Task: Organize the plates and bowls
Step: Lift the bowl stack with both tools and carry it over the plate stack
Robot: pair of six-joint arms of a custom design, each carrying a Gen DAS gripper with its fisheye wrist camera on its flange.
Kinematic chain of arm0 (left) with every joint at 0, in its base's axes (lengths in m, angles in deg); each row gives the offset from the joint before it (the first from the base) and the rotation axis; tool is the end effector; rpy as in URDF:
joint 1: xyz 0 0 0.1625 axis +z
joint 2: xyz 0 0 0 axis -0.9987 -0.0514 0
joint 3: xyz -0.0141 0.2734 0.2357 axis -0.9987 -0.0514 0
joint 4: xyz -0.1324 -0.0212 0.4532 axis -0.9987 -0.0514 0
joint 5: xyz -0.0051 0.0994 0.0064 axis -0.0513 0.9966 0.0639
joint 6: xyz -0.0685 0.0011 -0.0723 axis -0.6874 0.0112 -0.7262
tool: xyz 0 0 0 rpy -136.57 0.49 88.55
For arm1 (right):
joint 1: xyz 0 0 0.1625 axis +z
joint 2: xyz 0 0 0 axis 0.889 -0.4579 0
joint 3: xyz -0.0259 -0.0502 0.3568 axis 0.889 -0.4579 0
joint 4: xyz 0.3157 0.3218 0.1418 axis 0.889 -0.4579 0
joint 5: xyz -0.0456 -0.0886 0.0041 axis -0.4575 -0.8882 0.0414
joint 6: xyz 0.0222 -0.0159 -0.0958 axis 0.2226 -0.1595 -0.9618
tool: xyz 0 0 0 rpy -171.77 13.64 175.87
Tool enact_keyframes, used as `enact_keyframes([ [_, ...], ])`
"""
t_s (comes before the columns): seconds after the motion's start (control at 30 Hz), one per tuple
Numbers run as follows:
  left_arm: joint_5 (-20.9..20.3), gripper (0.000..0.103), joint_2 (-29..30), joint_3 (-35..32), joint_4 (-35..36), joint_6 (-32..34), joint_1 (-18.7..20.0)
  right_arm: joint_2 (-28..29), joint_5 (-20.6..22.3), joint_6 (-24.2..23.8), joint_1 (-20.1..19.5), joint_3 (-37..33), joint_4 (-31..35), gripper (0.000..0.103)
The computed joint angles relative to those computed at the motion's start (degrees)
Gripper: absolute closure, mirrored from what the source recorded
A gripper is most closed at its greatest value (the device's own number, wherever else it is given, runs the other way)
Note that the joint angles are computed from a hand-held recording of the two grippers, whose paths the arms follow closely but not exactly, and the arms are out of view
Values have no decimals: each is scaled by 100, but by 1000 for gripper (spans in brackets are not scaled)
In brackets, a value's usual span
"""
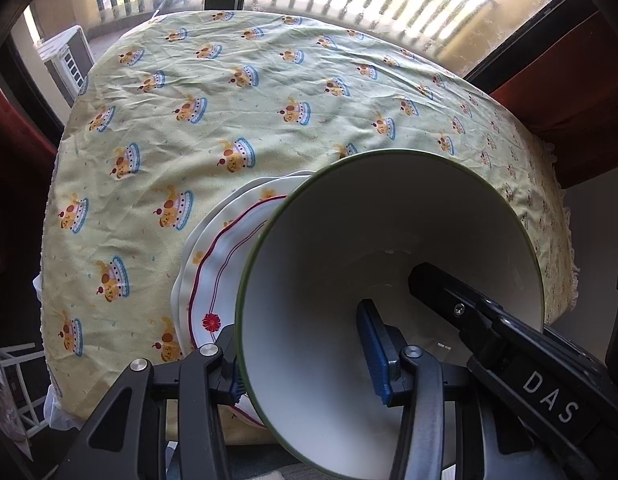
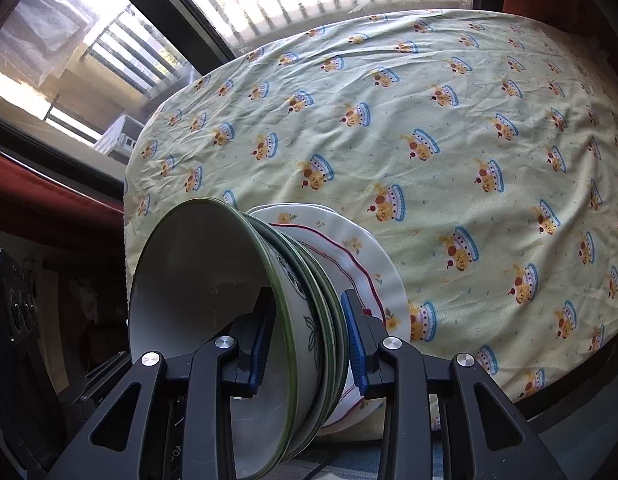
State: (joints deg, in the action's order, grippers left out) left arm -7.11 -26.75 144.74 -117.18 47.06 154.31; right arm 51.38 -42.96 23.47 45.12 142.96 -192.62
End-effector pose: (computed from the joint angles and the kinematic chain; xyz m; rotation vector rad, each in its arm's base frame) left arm -0.0736 -0.6728 0.2209 -0.3382 2.5548 -0.4745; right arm 0.3280 -0.7315 0.0096 0.3731 -2.6459 0.1250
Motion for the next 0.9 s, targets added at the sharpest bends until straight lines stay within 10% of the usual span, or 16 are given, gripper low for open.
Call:
enact_keyframes([
  [0.47, -545, 57, 40, -216, 205, 543, 331, 412, -522, 682, 137, -346, 345, 66],
  [0.9, -182, 57, -45, 29, -31, 1072, 214, 368, -544, 1134, 120, -216, 392, 66],
])
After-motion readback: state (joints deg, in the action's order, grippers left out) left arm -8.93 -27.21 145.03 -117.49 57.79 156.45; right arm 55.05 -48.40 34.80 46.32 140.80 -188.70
